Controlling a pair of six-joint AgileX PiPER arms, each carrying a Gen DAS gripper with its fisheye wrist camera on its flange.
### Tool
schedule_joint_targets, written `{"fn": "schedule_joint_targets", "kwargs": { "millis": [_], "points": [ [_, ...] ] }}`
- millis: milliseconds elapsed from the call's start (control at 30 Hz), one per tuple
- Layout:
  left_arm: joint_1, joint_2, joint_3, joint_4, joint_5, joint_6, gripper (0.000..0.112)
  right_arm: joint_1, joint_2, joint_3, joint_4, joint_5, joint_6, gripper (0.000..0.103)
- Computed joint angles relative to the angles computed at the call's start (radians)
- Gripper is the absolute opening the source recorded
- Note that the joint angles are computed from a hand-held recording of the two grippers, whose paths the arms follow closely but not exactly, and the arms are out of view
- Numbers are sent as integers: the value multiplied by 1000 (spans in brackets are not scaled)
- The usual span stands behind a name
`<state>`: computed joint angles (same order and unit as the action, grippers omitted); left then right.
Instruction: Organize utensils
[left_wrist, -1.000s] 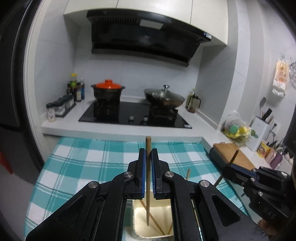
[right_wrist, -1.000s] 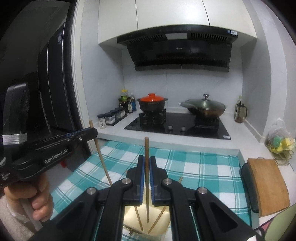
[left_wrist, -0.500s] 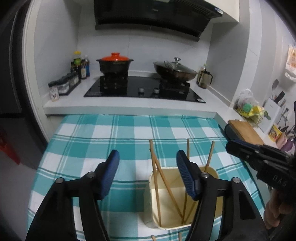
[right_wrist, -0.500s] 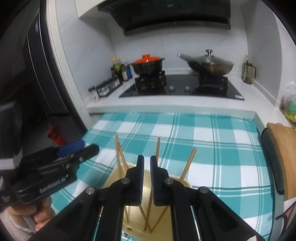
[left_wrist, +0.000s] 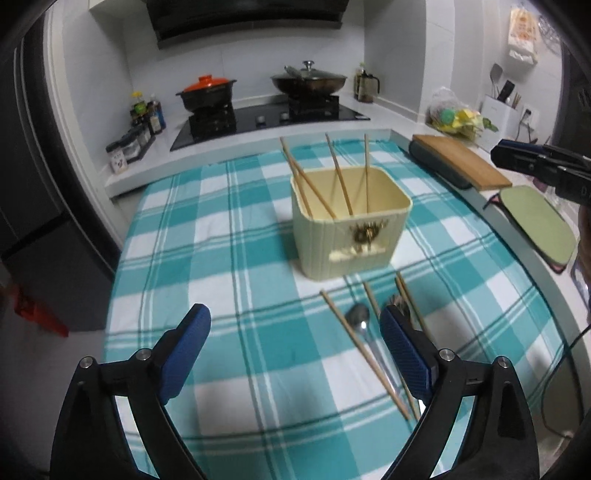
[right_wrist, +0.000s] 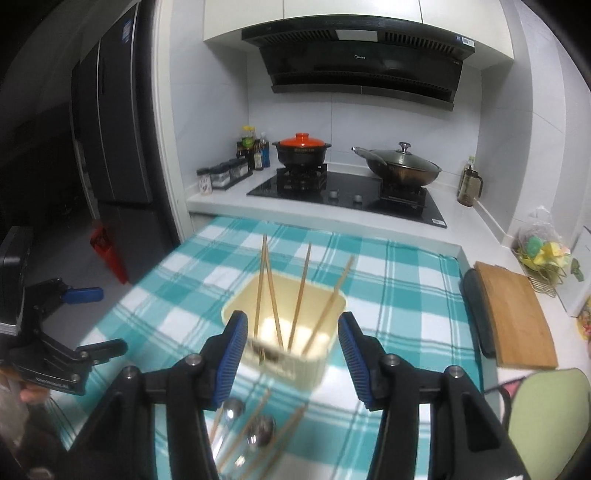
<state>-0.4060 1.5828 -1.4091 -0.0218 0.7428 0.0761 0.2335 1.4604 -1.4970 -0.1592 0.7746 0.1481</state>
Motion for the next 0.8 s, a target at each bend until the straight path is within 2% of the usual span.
{"fn": "schedule_joint_targets", "kwargs": {
  "millis": [100, 233, 367, 433, 633, 800],
  "points": [
    [-47, -97, 192, 96, -73, -153, 94, 62, -123, 184, -107, -28, 108, 52],
    [-81, -178, 355, 123, -141, -286, 94, 155, -247, 390, -247, -61, 303, 52],
    [-137, -219, 458, 269, -189, -500, 94, 284, -339, 601, -467, -81, 628, 52],
    [-153, -227, 488, 311, -201, -569, 94, 346, -365, 687, -570, -67, 787, 52],
    [-144, -242, 624, 283, -295, -648, 94, 541, -415, 904, -796, 25, 1259, 52],
    [-169, -223, 709, 381, -354, -788, 94, 651, -398, 1028, -846, 65, 1475, 52]
  ]
}}
